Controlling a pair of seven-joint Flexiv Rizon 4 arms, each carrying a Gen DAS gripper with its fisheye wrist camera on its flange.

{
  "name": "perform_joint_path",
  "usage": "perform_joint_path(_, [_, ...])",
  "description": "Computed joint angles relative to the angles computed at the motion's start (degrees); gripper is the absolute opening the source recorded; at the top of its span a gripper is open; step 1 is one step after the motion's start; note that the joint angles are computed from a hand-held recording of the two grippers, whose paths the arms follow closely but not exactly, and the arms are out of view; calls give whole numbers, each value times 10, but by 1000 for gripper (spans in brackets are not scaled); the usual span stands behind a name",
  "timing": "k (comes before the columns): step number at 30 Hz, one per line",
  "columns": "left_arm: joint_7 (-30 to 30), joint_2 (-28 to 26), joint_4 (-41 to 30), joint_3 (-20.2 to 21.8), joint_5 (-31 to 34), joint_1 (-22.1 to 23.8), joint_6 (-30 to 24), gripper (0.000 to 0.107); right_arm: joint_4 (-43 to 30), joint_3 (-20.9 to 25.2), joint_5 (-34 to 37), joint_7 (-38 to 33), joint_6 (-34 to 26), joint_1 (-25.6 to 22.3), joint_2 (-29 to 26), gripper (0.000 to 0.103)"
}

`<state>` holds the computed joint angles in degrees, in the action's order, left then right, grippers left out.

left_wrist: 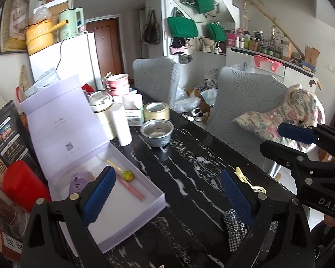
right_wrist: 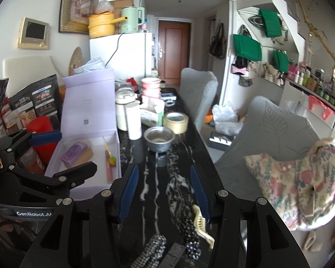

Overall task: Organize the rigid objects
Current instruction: 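Withdraw both tools from the gift box back over the table, then grasp the black printed box with the left gripper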

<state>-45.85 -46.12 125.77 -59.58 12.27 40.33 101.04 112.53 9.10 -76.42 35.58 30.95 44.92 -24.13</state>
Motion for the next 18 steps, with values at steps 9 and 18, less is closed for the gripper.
perform_joint_path(9, [13, -6, 25, -17, 1, 4, -18, 96, 44, 20, 38, 40, -18, 4, 20, 50])
perform_joint_path(18, [18, 13, 44, 18, 2, -30, -11, 96, 83, 33, 53, 80, -8, 2, 30, 50])
